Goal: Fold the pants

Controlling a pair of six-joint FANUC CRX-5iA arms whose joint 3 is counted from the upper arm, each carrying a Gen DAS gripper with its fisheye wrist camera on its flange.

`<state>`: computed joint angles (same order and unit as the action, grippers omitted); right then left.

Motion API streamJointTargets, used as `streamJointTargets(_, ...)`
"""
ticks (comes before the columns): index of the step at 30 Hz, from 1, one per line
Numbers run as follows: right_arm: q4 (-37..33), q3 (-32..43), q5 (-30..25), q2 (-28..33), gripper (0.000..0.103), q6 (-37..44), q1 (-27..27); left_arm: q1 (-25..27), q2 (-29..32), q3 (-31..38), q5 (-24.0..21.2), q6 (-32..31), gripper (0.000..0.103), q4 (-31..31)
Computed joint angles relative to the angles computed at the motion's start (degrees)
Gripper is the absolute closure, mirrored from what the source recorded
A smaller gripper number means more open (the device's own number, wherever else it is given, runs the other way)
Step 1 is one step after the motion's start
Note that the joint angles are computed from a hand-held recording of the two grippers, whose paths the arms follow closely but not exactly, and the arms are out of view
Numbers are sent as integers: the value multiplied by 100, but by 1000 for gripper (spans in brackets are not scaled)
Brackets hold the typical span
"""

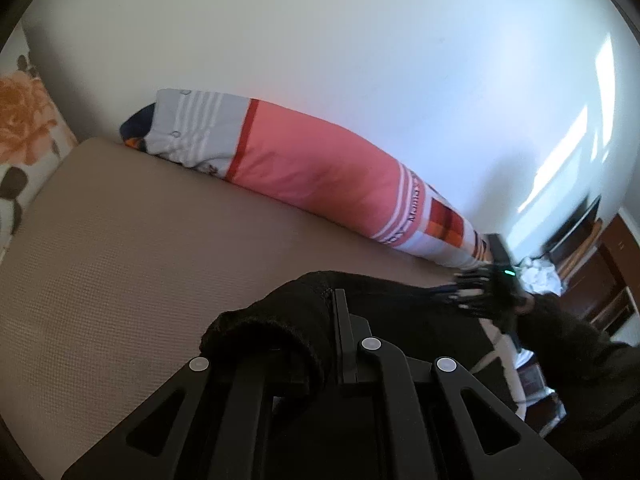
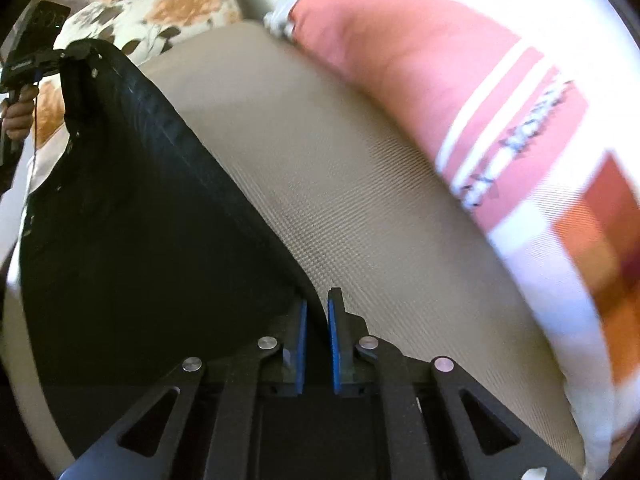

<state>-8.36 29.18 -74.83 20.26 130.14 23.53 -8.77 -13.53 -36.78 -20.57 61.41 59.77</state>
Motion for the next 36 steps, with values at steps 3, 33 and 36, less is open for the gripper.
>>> streamJointTargets(3,86,-795,393,-839,96,-263,52,37,-231,-82,-136,132,95,-164)
streamJointTargets(33,329,-4174,217,-3155,96,-1904,703,-850,-1556,-190,-3121,3855,75,-4377)
streamJointTargets(36,374,-4256,322,-3198,96,-1871,719,-1210,-1303,436,-3701,4803,37,-5261)
